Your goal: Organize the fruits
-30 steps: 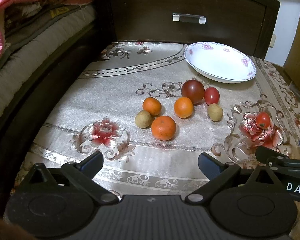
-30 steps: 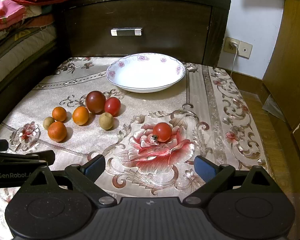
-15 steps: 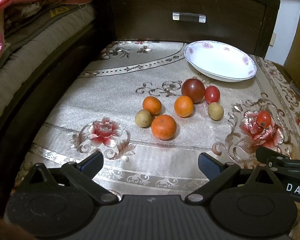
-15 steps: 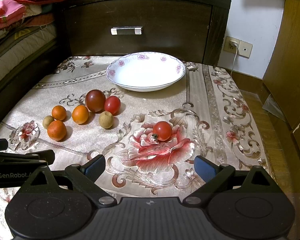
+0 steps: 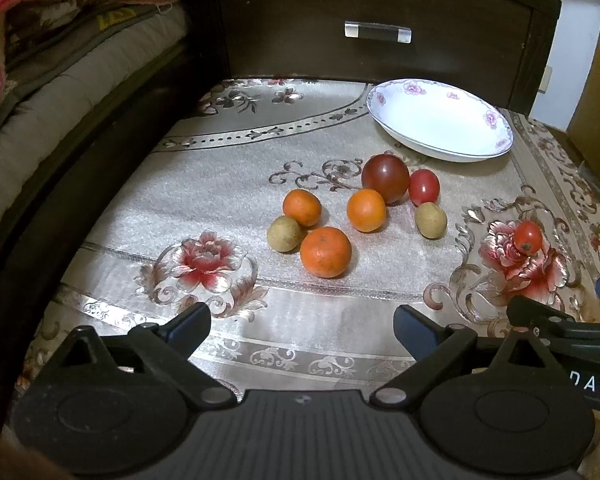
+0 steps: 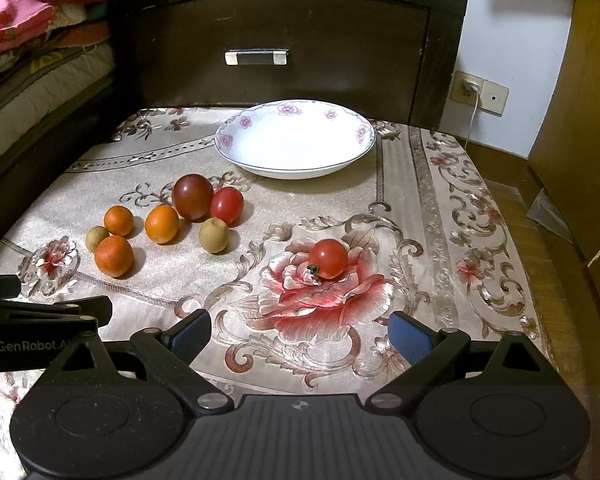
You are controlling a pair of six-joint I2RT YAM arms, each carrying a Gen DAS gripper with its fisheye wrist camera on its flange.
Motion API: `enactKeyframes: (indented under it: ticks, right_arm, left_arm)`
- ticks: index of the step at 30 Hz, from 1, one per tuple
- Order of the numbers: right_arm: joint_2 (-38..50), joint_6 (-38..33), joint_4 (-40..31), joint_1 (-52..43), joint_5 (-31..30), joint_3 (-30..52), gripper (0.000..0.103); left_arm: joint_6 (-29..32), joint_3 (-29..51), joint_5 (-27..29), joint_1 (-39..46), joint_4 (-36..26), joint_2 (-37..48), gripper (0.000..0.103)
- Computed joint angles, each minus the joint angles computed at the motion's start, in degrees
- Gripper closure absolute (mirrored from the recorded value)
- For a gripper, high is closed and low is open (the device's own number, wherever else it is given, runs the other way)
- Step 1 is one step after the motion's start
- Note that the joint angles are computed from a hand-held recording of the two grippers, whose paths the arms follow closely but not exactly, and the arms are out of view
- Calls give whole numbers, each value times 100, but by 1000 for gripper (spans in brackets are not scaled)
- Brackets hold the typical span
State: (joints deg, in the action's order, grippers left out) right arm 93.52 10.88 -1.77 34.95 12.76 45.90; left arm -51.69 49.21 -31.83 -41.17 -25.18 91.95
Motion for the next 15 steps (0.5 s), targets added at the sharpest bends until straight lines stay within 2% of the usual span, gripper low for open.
enactKeyframes:
  ticks: [15]
  right_arm:
    - [87,18,-57,13,-8,82,12]
  left_arm:
    - [-29,-148,96,44,281,5,1]
